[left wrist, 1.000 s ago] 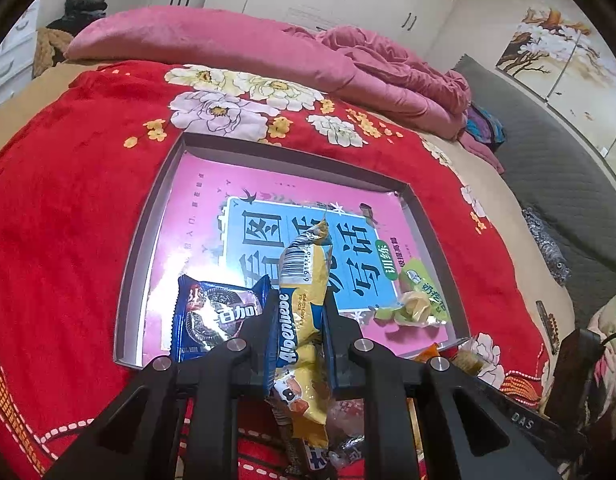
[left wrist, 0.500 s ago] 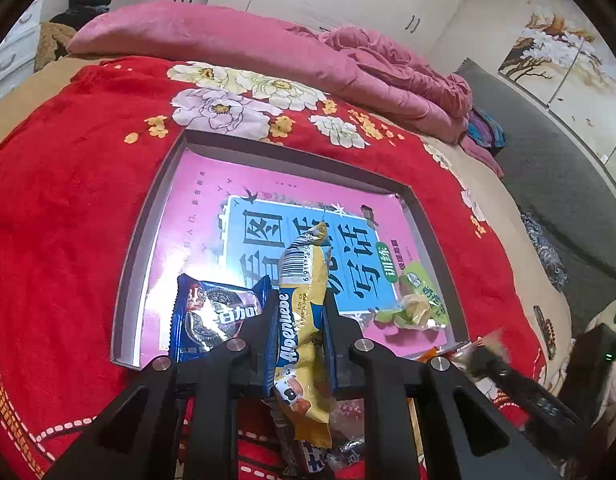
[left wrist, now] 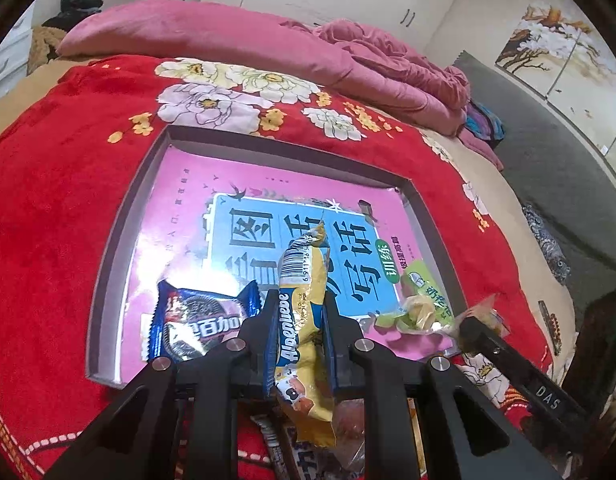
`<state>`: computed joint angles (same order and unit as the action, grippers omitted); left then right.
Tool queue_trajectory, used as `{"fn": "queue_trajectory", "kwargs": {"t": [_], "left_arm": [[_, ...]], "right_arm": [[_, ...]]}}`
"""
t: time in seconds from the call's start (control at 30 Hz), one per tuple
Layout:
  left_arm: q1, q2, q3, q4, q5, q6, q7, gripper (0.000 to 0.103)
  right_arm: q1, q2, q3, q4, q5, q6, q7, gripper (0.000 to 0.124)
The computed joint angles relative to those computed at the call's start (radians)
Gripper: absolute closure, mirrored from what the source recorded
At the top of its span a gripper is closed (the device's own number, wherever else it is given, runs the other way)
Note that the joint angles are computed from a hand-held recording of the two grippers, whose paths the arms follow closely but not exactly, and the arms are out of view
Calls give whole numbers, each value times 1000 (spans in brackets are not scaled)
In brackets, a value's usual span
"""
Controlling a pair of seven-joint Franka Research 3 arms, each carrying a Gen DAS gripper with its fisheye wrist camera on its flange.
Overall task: Organize snacks
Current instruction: 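Lower the wafer bar into the tray with the left tool while the right tool releases the bread pack there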
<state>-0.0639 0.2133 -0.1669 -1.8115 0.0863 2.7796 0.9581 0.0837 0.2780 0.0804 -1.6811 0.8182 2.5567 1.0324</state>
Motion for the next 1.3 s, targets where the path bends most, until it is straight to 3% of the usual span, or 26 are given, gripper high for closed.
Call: {"fn": "queue_trajectory", "kwargs": {"t": [0.27,0.73,0.87,1.13,1.3], "left_arm": [[-10,34,1,33,28,-12,4,84],[-15,49,8,45,52,-28,-22,83],[-13,49,9,43,54,-36,-30,82],[-12,44,9,35,57,-37,-36,75],[-9,38,7,29,50,-31,-37,68]], "right_arm": [[21,28,2,24,-80,-14,-2,93],[42,25,-13,-4,-199,88,80,93],[46,17,-19,-15,-230,109,104,85],[24,-25,-2,-58,-170,150,42,82],[0,-53,15,-74,-55,97,-46,82]]}}
